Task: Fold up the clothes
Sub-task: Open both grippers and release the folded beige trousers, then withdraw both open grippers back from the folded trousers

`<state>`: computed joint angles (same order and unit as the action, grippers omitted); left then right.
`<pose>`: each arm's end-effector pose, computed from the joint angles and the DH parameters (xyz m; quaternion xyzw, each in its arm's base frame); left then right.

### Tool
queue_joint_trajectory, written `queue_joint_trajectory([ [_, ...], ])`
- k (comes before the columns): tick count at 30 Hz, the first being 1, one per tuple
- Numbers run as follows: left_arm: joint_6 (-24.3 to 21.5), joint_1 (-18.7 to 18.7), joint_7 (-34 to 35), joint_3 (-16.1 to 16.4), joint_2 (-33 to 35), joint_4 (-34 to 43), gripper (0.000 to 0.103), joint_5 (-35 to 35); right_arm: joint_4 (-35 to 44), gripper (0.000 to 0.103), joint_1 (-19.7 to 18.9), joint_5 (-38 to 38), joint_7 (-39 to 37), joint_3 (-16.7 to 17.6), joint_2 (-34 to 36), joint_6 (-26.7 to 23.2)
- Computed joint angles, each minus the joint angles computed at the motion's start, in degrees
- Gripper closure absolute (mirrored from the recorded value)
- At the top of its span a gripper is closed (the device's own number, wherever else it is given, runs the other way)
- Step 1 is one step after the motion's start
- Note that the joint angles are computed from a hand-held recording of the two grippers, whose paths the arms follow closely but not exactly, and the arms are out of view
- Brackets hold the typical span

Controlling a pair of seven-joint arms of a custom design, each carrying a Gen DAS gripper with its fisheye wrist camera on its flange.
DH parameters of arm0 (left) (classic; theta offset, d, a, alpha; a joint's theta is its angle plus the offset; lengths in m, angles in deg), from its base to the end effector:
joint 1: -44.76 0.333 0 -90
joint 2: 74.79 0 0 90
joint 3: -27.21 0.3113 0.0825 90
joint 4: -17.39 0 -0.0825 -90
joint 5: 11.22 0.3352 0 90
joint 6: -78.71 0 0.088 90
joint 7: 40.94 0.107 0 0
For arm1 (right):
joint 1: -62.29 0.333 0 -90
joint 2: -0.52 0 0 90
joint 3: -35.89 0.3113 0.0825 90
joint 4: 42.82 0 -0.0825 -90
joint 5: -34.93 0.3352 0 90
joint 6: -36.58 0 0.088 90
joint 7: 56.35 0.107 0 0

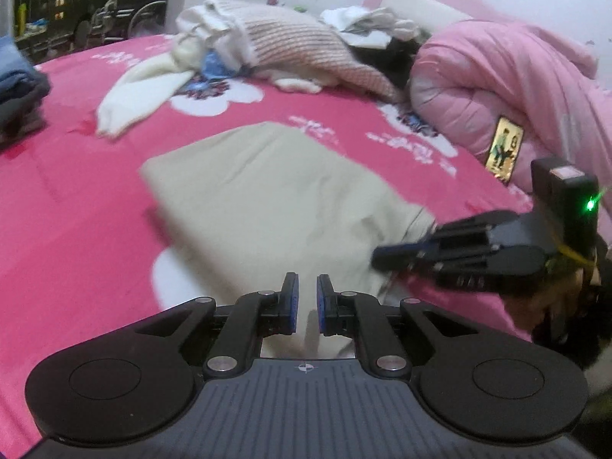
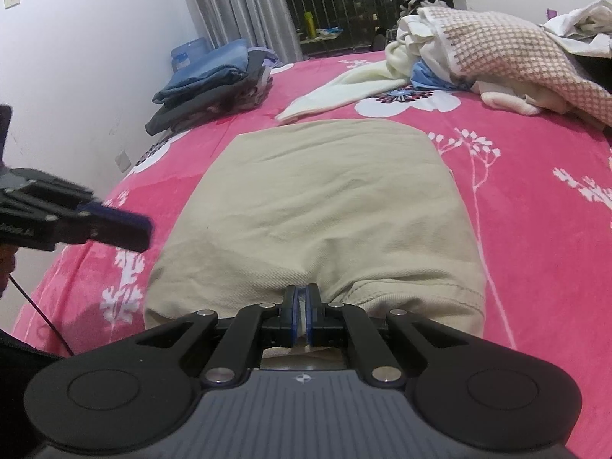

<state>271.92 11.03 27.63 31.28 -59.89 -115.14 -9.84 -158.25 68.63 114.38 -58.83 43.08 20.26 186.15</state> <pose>0.4737 -0.2750 0.3633 -0.5903 0.7071 -0.3636 0.1390 0.5666 0.1104 0.3249 -0.8164 0.4006 -0.0486 0.4132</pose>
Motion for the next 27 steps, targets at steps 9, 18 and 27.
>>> queue_joint_trajectory([
  [9, -1.9, 7.3, -3.9, -5.4, 4.2, 2.5, 0.086, 5.8, 0.4, 0.100, -0.5, 0.6, -0.3, 0.0, 0.4, -1.2],
  [18, 1.1, 7.2, -7.1, -3.8, 2.2, 2.7, 0.086, 5.2, 0.5, 0.100, -0.3, 0.5, 0.3, -0.1, 0.5, -1.1],
  [27, -13.6, -10.5, -14.5, 17.0, 14.1, 18.5, 0.084, -3.1, 2.1, 0.095, -1.7, 0.7, 3.4, -0.6, -1.8, -5.5],
])
